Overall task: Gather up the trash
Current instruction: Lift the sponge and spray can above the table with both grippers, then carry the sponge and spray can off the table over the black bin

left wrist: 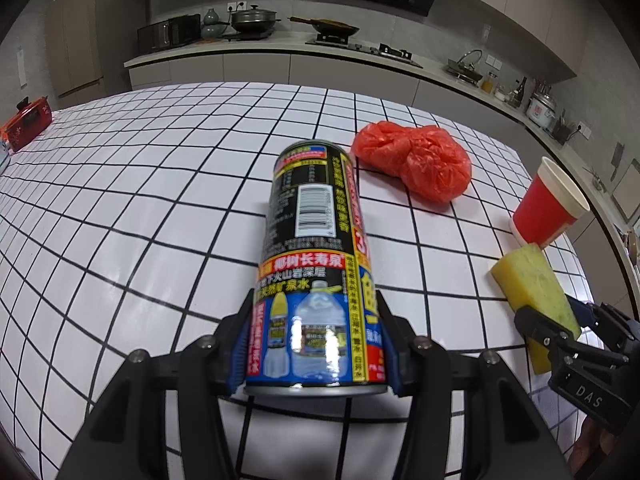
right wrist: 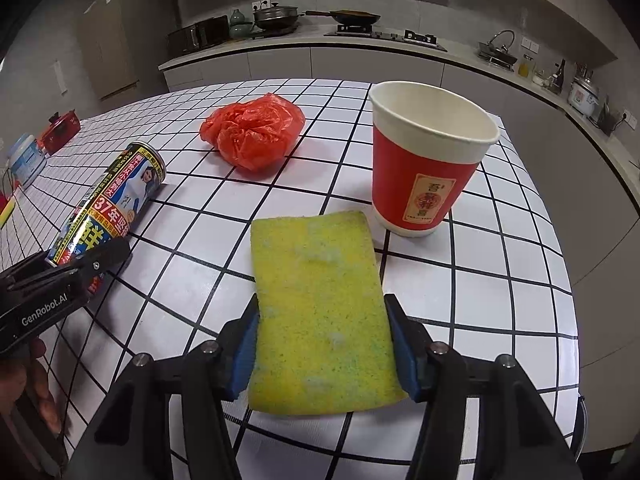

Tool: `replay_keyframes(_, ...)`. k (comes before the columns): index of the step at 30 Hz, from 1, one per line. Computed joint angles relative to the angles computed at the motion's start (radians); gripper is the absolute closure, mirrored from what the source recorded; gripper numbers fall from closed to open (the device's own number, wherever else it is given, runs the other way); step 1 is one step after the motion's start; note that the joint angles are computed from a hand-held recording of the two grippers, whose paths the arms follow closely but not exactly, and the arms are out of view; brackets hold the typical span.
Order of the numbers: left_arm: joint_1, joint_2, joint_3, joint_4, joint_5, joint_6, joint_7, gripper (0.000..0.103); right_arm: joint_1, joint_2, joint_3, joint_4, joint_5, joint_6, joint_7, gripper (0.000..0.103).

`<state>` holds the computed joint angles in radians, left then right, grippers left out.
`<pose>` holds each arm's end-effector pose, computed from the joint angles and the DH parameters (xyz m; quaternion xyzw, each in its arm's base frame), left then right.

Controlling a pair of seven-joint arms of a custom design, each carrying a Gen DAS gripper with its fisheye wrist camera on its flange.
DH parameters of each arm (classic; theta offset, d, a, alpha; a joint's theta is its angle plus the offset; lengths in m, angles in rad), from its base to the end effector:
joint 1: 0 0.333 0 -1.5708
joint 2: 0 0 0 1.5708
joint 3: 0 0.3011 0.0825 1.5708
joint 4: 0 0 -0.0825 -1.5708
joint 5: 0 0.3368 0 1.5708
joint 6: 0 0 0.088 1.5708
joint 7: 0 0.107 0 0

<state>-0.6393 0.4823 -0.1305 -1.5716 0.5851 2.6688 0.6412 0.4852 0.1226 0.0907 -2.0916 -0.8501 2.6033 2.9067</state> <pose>0.4886 -0.4734 0.4403 -0.5773 0.7399 -0.3069 0.1584 0.4581 0.3144 0.4149 -0.6335 0.7025 -0.2369 0.2214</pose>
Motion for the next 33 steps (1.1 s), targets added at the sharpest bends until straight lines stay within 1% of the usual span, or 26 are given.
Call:
replay_keyframes(10,-0.007,-0.017,0.005,-0.013,0.023,-0.003,-0.024,0.049,0.002,-0.024,0.01,-0.015,-0.018,0.003,0.019,0.045)
replay_keyframes(16,0.002,-0.022,-0.006,-0.027,0.022,0.001,-0.017,0.049,0.001,-0.037,0.019,-0.022,-0.019,-0.019,0.032,0.045)
replay_keyframes(24,-0.007,-0.055,-0.01,-0.073,0.043,0.034,-0.032,0.049,-0.006,-0.064,0.03,-0.049,-0.032,-0.028,0.061,0.046)
replay_keyframes(28,-0.012,-0.071,-0.018,-0.097,0.05,0.049,-0.045,0.049,-0.015,-0.101,0.038,-0.089,-0.037,-0.024,0.081,0.046)
replay_keyframes(33,-0.037,-0.096,-0.025,-0.122,0.081,0.051,-0.089,0.049,-0.039,-0.166,0.057,-0.16,-0.046,-0.014,0.108,0.046)
